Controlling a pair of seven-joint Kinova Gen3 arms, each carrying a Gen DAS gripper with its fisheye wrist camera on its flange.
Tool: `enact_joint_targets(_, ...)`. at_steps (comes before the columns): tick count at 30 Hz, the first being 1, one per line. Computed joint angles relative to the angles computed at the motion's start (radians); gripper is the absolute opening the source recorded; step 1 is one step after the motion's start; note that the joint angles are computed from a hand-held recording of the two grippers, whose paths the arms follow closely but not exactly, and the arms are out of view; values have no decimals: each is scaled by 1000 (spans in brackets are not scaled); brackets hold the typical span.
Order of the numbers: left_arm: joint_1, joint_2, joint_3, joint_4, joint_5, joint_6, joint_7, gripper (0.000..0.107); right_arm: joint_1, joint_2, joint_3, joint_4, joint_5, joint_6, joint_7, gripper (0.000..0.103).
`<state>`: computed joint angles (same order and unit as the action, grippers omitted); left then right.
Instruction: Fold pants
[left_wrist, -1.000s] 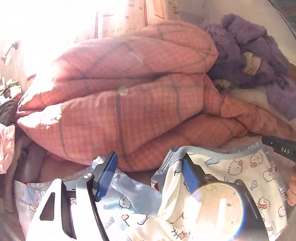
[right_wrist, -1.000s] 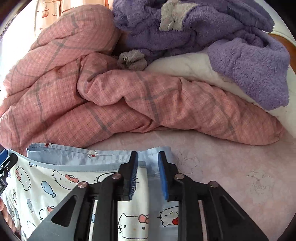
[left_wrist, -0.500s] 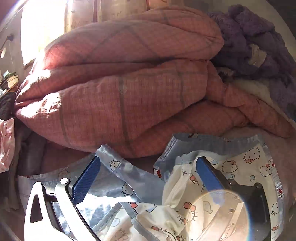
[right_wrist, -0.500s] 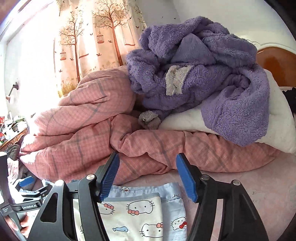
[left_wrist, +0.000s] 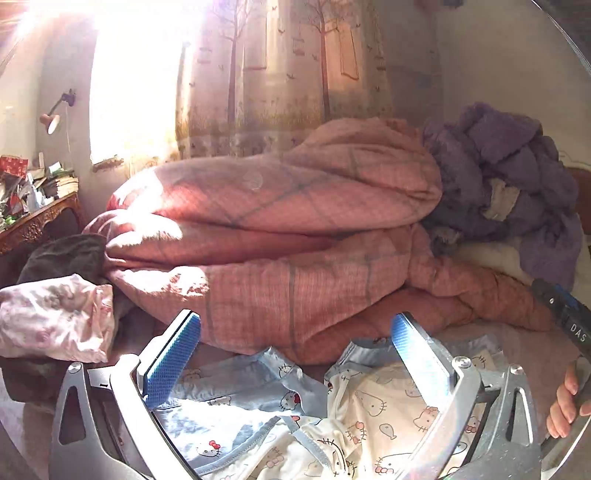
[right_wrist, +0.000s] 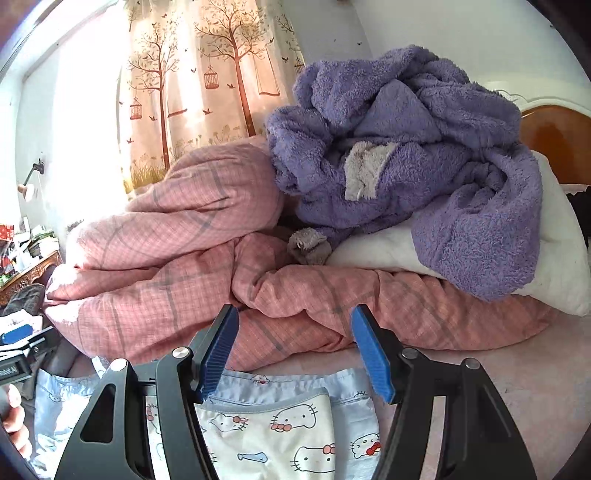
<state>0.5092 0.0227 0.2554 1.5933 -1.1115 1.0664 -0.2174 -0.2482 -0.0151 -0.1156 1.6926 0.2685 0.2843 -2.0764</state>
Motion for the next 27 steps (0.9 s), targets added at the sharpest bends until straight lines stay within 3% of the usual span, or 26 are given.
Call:
enact_joint_targets(3,39,-62,55,12,-101,99,75,102,-4,-49,10,29,-86,-53,69,65)
enact_joint_targets(5,46,-107,101,36,-152,149,121,102,19,-83,-17,49,-87,-86,68,65)
enact_joint_targets(10,7,-193,228,89,-220,301,237,102,204,-151,-219,89,52,-150,-19,66)
enact_joint_targets(12,-17,-209,266,102,-237,356,263,102,192,-163,-216,85,37,-138,-27,66)
enact_joint_targets(15,-44,-250,299,158,-229,394,235,102,69,-181,-121,101,-74,-174,12,66)
enact_joint_targets(17,-67,-271,308,188,-204,407,191,102,39,-200,-109,97,-113,-167,55,66)
enact_joint_targets(21,-108,-324,299,240,-128,395,167,101,90,-232,-180,52,-95,-82,68,66)
enact_joint_targets(25,-127,-410,254,304,-42,307,194,93,-61,-231,-94,0,-228,-18,176,66)
enact_joint_targets(27,-142,-426,252,327,-3,287,196,91,-84,-213,-113,-51,-229,29,176,66)
